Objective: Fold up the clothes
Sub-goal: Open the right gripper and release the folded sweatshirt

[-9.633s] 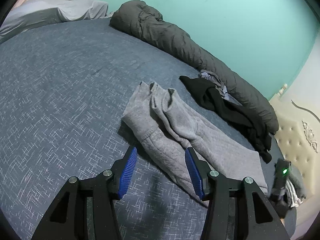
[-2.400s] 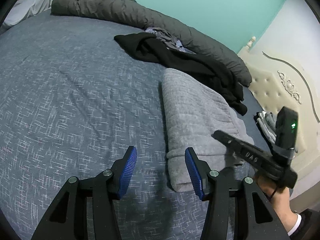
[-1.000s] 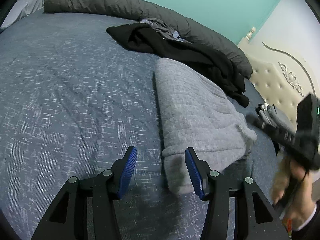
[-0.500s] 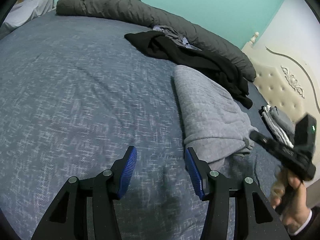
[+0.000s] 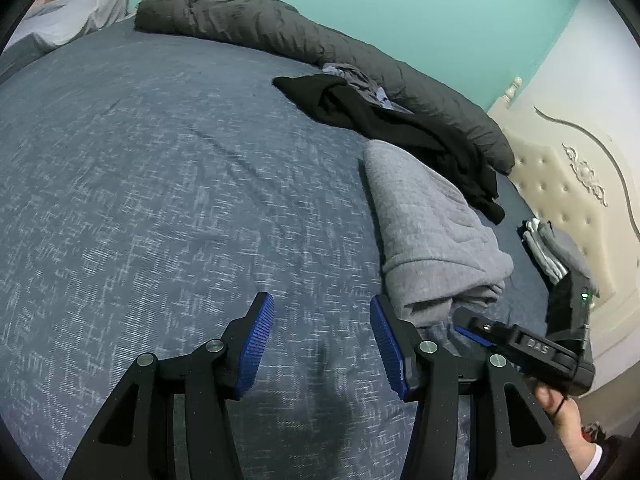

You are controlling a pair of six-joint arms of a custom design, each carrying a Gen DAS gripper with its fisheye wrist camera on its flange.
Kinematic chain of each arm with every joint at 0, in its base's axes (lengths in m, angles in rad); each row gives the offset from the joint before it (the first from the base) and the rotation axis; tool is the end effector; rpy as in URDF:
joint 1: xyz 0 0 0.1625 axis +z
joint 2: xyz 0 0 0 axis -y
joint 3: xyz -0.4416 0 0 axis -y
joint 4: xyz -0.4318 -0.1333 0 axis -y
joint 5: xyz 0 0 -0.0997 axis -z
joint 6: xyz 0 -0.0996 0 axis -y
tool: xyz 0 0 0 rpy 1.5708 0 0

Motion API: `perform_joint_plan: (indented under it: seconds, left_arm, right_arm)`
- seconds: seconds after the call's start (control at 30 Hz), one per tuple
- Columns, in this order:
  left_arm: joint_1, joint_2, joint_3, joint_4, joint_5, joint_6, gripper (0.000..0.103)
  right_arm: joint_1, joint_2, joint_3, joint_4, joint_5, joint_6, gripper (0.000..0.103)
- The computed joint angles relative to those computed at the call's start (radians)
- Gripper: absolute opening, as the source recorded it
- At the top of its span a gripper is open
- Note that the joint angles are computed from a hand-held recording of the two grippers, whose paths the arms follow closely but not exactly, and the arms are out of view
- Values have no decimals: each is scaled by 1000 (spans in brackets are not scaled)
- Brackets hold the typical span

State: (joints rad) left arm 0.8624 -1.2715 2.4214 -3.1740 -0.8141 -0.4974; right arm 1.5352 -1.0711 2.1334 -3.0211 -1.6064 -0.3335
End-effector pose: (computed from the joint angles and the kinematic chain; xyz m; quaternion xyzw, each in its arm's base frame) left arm -0.1253 -0.4562 0.1689 0.0128 0.9092 -0.3761 0.1781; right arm 0.1100 -0.5560 0.1185 0.1422 -0.9707 0.1863 0.0525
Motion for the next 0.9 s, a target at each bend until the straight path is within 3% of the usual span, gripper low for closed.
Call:
perform_joint_plan:
  seconds: [0.27,0.37,0.4,0.43,0.9]
  left_arm:
    - [-9,-35,28,-2,16,-24,54]
    - [-14,-49,38,-6,21,-34,54]
    - [-17,-53,40,-8,24,-35,54]
    - [-20,-53,42,-13,28,-37,54]
    - [-98,-65,93,16,60,-122,54]
  right_arm:
    - [32,102,-67,5,-48,35,50]
    - [33,130,-81,-6,-63,45,25]
    - [27,131,-81,-10,-60,58,12]
    - [20,129,-80,-6,-52,67,8]
    - [-13,-76,10,79,15,3,5]
